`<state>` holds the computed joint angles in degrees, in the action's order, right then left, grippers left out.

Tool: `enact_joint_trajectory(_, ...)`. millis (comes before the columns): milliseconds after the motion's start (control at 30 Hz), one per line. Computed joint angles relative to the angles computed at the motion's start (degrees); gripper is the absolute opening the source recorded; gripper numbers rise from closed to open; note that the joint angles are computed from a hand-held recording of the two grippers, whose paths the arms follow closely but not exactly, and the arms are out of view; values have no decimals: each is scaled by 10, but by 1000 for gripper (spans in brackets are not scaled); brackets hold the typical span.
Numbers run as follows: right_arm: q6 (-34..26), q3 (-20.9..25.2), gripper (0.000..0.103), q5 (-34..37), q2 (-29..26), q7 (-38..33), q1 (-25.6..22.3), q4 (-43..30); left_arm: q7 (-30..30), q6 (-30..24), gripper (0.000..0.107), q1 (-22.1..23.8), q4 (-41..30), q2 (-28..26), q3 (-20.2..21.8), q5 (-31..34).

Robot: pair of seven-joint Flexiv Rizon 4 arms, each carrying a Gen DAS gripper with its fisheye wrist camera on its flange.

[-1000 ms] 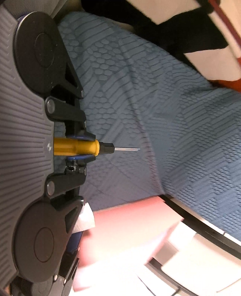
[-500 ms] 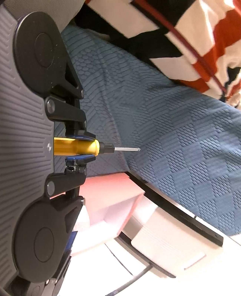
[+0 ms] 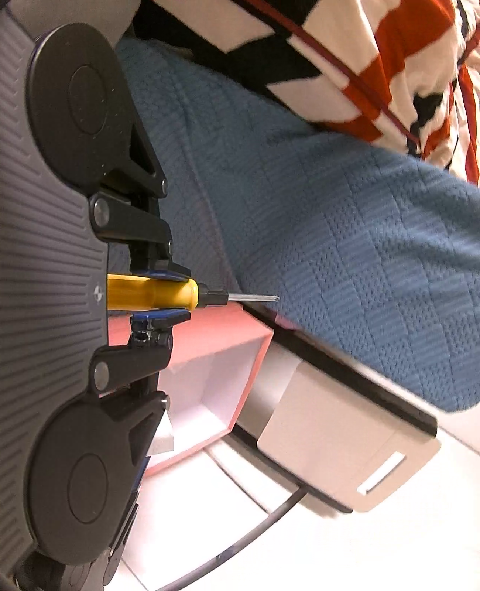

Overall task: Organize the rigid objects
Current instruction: 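Carry the screwdriver and small white charger toward the pink box with both tools, then lower the charger and screwdriver into the box and open both tools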

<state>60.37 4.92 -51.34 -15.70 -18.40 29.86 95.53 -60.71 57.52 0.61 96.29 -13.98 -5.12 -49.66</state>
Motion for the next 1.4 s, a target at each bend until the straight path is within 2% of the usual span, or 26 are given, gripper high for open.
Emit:
enact_joint_trajectory(433,-40,16,45,-48,84,65,-57,85,5,-26,19,-37,-46,-26,-33,1)
enact_joint_trajectory(733,-55,29,45,-35,113,76,-100,121,-22,-50,19,-59,-109,-76,-50,43)
enact_joint_trajectory(1067,-32,15,45,12,87,62,-127,115,-94,-102,19,-79,-231,-172,-57,133)
enact_joint_trajectory(1300,-8,-3,45,55,51,28,-137,101,-135,-169,19,-92,-370,-268,-56,199)
enact_joint_trajectory(1400,-4,-10,45,81,34,14,-139,91,-154,-214,19,-97,-437,-309,-56,217)
